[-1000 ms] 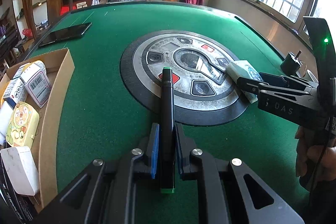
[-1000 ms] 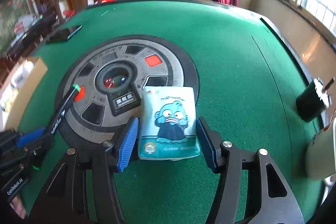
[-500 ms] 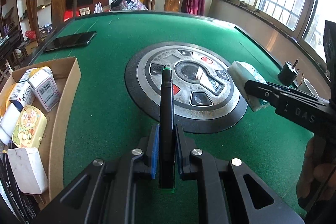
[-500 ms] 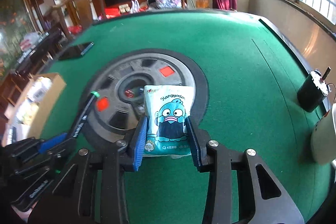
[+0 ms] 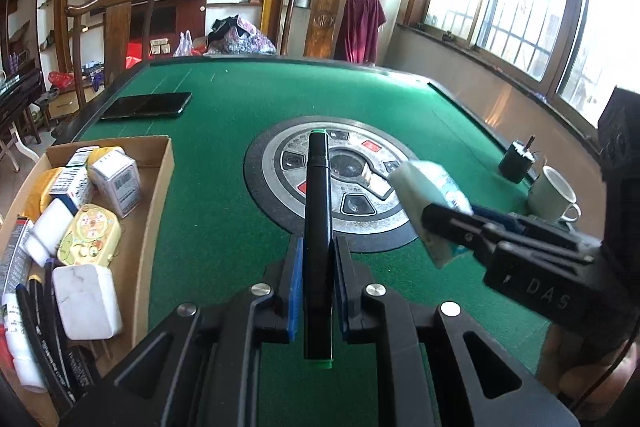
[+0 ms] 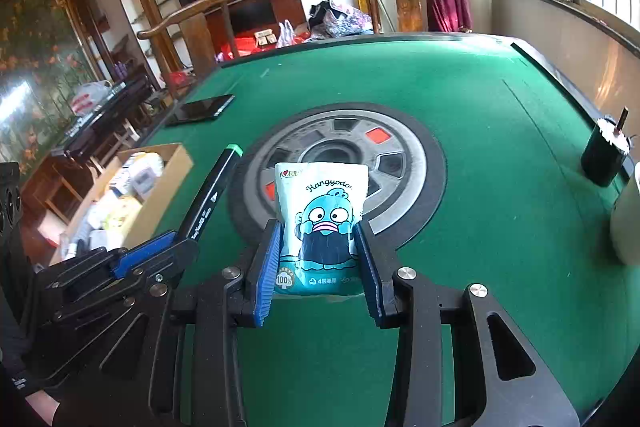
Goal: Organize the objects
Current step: 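Carry the marker and tissue pack into the tray and open both tools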
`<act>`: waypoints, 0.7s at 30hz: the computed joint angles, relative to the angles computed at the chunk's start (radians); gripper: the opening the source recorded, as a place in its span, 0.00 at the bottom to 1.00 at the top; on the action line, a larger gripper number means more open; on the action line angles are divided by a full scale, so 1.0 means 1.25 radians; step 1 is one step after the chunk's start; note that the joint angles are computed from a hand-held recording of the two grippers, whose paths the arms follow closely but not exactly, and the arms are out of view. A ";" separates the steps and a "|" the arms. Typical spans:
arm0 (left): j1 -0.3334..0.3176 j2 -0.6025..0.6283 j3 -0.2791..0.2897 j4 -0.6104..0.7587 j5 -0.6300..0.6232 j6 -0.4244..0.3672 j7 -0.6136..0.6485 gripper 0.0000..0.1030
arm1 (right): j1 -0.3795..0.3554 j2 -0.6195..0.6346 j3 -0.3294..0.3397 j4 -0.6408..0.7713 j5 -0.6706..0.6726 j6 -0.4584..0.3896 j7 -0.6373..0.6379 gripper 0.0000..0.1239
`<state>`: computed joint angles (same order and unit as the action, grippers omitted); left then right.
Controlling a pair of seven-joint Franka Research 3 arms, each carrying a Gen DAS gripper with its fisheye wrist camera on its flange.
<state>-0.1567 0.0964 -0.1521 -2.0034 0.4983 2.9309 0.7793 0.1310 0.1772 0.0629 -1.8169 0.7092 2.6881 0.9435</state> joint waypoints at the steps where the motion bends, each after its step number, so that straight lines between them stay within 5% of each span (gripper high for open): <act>1: 0.003 -0.013 0.000 -0.015 -0.005 0.011 0.002 0.13 | -0.001 -0.008 0.004 -0.010 0.013 0.000 -0.009 0.30; 10: 0.047 -0.125 0.003 -0.140 -0.014 0.076 -0.021 0.13 | 0.033 -0.054 0.017 -0.067 0.085 -0.012 -0.062 0.30; 21: 0.116 -0.226 0.017 -0.262 -0.059 0.132 -0.029 0.14 | 0.098 -0.065 0.030 -0.062 0.036 -0.022 -0.050 0.30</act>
<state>-0.0117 -0.1860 -0.1311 -2.3303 0.4240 3.0959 0.7426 0.2536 0.0955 0.1009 -1.8943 0.7547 2.6607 0.8808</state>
